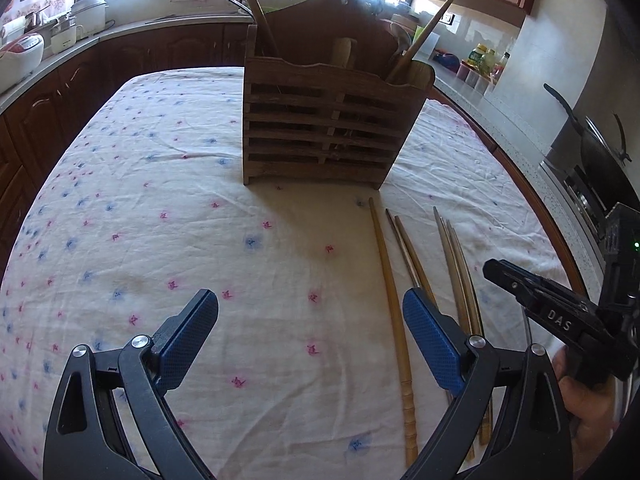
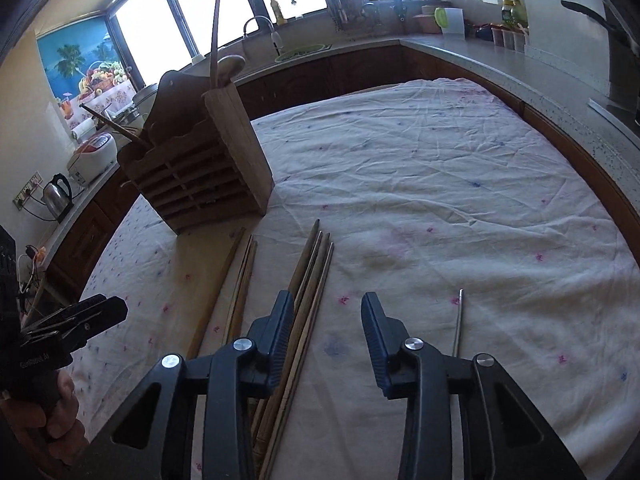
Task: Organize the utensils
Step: 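Move both open grippers back over the remaining chopsticks, then close the left gripper on a wooden chopstick while the right gripper grasps another chopstick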
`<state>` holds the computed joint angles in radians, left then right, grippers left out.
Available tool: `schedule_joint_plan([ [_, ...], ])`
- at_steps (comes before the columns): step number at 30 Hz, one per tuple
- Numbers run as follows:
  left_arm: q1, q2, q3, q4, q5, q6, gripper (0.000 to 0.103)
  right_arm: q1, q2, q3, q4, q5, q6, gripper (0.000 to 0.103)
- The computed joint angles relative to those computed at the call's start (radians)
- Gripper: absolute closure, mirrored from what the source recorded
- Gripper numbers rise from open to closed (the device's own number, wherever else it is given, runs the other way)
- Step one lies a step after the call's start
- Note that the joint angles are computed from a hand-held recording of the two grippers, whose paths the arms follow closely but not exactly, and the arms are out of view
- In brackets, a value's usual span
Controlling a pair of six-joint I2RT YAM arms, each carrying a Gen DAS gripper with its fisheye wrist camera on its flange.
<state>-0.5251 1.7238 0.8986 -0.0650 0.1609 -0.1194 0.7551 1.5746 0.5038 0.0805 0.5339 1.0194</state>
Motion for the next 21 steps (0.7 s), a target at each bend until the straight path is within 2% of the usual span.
schedule_joint_plan([
  [4,-0.017,0.058,0.054,-0.024,-0.004,0.011,0.009,-0.060,0.115,0.072,0.011,-0.084,-0.075,0.079],
  [5,-0.024,0.073,0.070,-0.030,-0.005,0.015,0.010,-0.059,0.129,0.079,0.019,-0.076,-0.091,0.080],
  [7,-0.041,0.105,0.104,-0.044,-0.013,0.024,0.011,-0.049,0.146,0.116,-0.055,-0.050,-0.112,0.085],
  [10,-0.066,0.146,0.152,-0.062,-0.019,0.046,0.014,-0.043,0.115,0.093,-0.092,-0.045,-0.129,0.086],
  [15,-0.109,0.227,0.243,-0.092,-0.034,0.080,0.029,-0.061,-0.010,-0.007,-0.148,-0.048,-0.079,0.084],
  [16,-0.118,0.247,0.264,-0.101,-0.042,0.084,0.031,-0.069,-0.049,-0.045,-0.114,-0.058,-0.072,0.082],
  [18,-0.133,0.289,0.314,-0.128,-0.054,0.096,0.044,-0.081,-0.098,-0.086,-0.078,-0.051,-0.057,0.082],
  [21,-0.152,0.313,0.344,-0.123,-0.105,0.117,0.048,-0.105,-0.123,-0.104,-0.027,-0.050,-0.068,0.086],
])
